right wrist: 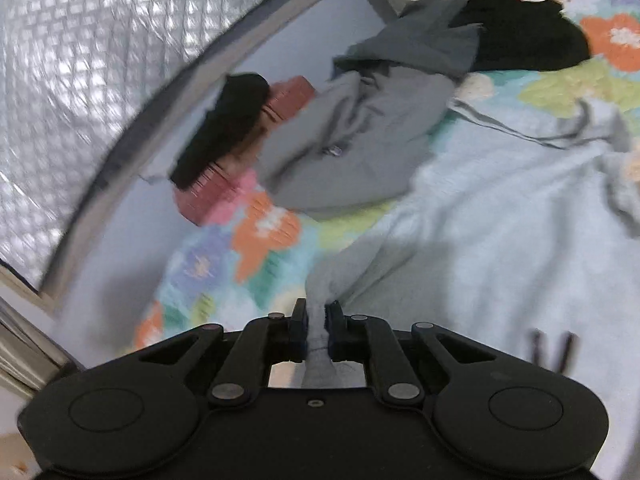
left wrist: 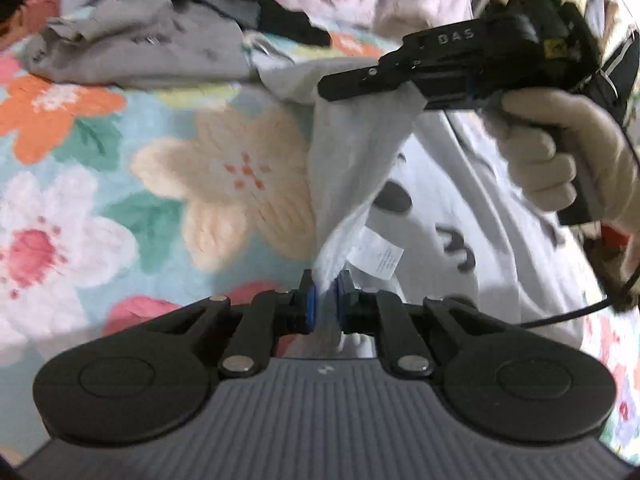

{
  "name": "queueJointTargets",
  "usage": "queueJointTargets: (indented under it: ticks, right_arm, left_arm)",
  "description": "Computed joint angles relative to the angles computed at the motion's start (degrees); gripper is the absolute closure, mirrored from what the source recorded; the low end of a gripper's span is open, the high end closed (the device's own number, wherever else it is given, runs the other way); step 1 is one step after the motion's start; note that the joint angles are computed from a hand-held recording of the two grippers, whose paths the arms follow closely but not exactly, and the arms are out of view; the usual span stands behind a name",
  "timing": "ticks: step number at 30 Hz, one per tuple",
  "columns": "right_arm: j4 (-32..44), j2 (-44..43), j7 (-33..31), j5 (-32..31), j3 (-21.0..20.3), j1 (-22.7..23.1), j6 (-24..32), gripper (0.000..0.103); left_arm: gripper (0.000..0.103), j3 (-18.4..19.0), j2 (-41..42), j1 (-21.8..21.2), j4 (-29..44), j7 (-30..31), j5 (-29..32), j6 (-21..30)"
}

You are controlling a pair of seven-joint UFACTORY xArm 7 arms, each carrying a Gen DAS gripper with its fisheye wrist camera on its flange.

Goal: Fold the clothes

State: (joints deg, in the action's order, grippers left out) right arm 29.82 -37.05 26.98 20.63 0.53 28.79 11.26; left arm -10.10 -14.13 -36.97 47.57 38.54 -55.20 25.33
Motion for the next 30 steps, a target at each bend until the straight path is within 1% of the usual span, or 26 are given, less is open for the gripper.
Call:
queueJointTargets:
  ticks: [3,4,5,6,8,9,11,12,13,14,15,17,19,20,22,23,24,25,26,27,28,29,30]
  right_arm:
    - [4.7,5.2,-3.0,0.5,-2.1,3.1,-2.8,0.091]
    - [6.6,6.9,-4.9,1.2,-3.6,5.1,-3.8,0.091]
    - [9.0,9.1,-7.1,1.9,-5.3,7.1,-3.8,0.091]
    - [12.4,11.8,-9.6,2.7,-7.0,8.9,-2.4,0.091]
    - [19.5,17.3,-15.2,5.1,-9.8,11.8,1.1,0.091]
    - [23.0,20.0,-17.4,6.0,-10.3,12.2,2.9,0.091]
    - [29.1,25.5,-18.4,4.3,-8.8,10.4,6.1,0.091]
    - [31.8,28.2,-16.5,0.8,-7.2,8.3,7.7,0.091]
    - [34.0,30.6,-14.4,-1.8,-5.9,6.8,9.0,0.089]
    - [35.1,32.3,-13.1,-2.0,-5.2,5.9,9.4,0.086]
    - [34.7,32.9,-12.3,-1.3,-4.4,5.2,8.8,0.086]
    - [31.6,31.7,-9.4,-2.0,-2.4,3.8,5.9,0.076]
    - [26.3,27.7,-4.6,-5.5,0.5,1.5,3.7,0.071]
    - [23.2,25.2,-2.6,-6.3,2.1,0.2,2.7,0.071]
    - [16.5,19.1,-1.2,-4.9,4.4,-1.5,1.0,0.07]
    - [12.9,15.3,1.3,-6.3,6.6,-3.8,0.8,0.069]
    - [9.9,11.3,4.7,-9.4,9.9,-7.3,2.0,0.069]
    - [7.2,6.7,9.0,-13.3,14.0,-11.7,4.6,0.069]
    - [4.9,2.0,12.3,-16.1,16.7,-14.3,7.5,0.069]
    - [2.9,-2.6,15.1,-17.8,18.2,-15.4,10.9,0.069]
    - [0.8,-7.4,17.5,-18.7,19.0,-15.5,13.9,0.069]
    - [-1.7,-12.7,19.9,-18.7,19.0,-14.7,16.3,0.069]
    - [-3.9,-18.1,22.2,-18.7,19.0,-13.9,19.2,0.069]
  left_arm:
    - [0.093,-0.3,-0.8,0.4,-0.8,-1.2,0.1,-3.9]
    - [0.093,-0.5,-0.9,0.5,-1.1,-2.3,0.8,-5.5]
    - [0.093,-0.3,-1.1,0.7,-1.6,-3.1,1.3,-7.0]
    - [0.093,0.2,-1.0,0.9,-1.6,-3.4,2.5,-7.5]
    - [0.093,-1.0,-0.5,3.6,-2.1,-9.2,10.0,-9.7]
    - [0.093,-0.7,-0.5,4.5,-2.4,-11.6,12.4,-10.0]
    - [0.093,0.1,-1.1,5.7,-3.3,-16.4,15.2,-11.2]
    - [0.093,0.0,-1.4,6.7,-3.9,-19.2,17.5,-11.5]
    - [0.093,-0.2,-1.7,7.8,-4.4,-22.1,19.9,-11.7]
    - [0.092,-0.4,-1.6,9.0,-4.9,-24.9,22.5,-11.4]
    - [0.092,0.7,-1.3,8.5,-5.1,-25.8,22.6,-10.4]
    - [0.092,3.1,-0.5,7.1,-5.5,-26.3,20.9,-8.7]
    - [0.091,3.9,0.2,6.2,-5.6,-25.6,19.4,-9.2]
    - [0.089,3.6,0.6,6.4,-5.3,-26.1,20.3,-9.4]
    - [0.089,2.5,1.3,7.2,-4.9,-27.5,23.3,-10.1]
    - [0.089,2.2,1.5,7.2,-4.9,-27.9,24.1,-10.7]
    - [0.089,2.4,1.4,6.9,-5.2,-28.0,23.8,-11.2]
    - [0.089,3.2,1.3,6.3,-5.5,-27.0,22.6,-11.4]
    - [0.089,3.8,0.9,5.8,-5.9,-26.6,21.5,-11.4]
    - [0.089,3.9,0.5,5.8,-5.9,-27.0,21.1,-11.0]
    - [0.089,4.0,0.2,5.8,-5.9,-27.5,21.0,-10.6]
    - [0.083,4.1,-0.1,5.9,-5.8,-28.1,20.8,-10.1]
    - [0.078,3.2,-0.8,6.7,-6.0,-30.4,22.0,-10.5]
